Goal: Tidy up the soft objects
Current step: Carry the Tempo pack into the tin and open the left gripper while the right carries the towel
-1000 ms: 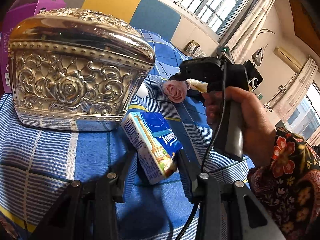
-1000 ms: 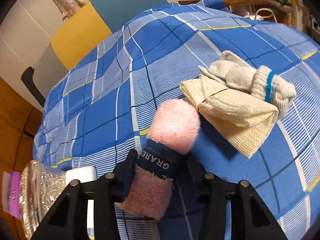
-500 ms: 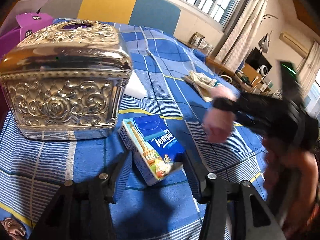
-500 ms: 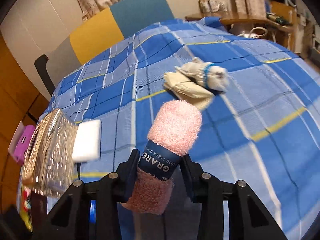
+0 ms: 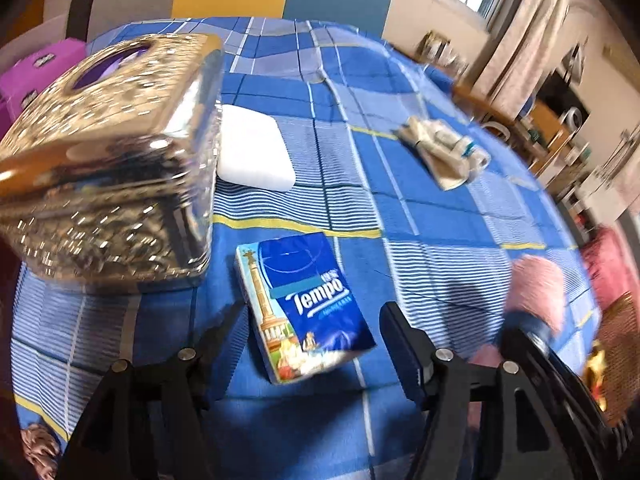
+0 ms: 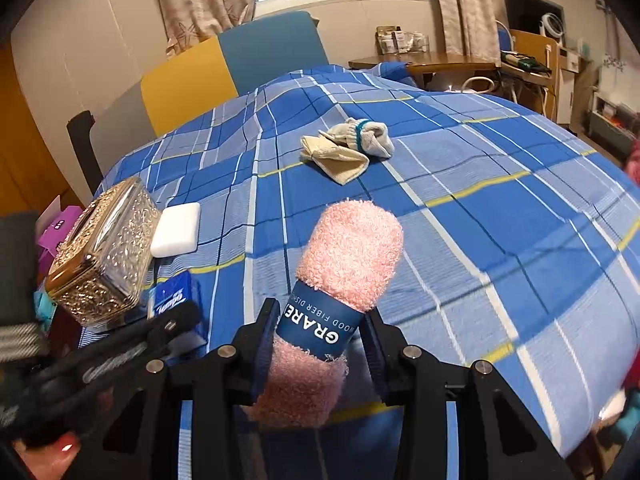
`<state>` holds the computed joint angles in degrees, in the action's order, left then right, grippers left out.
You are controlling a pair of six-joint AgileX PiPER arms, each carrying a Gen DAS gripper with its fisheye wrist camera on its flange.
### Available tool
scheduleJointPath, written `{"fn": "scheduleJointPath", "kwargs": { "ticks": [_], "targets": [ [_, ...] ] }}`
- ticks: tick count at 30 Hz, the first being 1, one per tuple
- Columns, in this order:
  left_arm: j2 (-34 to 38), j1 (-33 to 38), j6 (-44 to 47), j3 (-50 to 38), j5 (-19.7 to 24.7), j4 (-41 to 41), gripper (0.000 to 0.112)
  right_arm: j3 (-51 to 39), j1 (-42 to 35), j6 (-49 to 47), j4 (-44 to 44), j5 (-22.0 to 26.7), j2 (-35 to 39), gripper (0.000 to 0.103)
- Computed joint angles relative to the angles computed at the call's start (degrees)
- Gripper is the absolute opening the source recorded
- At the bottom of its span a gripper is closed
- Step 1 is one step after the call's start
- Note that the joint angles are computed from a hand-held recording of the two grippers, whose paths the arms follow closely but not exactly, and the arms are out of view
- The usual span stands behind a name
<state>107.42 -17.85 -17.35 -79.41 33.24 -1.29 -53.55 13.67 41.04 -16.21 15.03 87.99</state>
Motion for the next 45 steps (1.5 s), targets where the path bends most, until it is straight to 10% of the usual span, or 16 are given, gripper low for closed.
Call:
{"fn": "scheduleJointPath", "kwargs": {
  "ticks": [19,32,45],
  "targets": [
    [-20.17,6.7,39.26,22.83,-8.26,-30.65,0.057,7.35,7.51,23.13,-14.76,0.93,-7.57,0.041],
    [-34.13,26.15,63.46,27.48,5.18,-46.26,0.057,2.84,16.19,33.45,-25.36,6.57,-7.23,0.04],
    [-29.54,53.44,76.25,21.6,19.45,-52.16,0.057,-2.4,25.71,38.61,-29.79,11.44,-5.84,0.04]
  ]
}}
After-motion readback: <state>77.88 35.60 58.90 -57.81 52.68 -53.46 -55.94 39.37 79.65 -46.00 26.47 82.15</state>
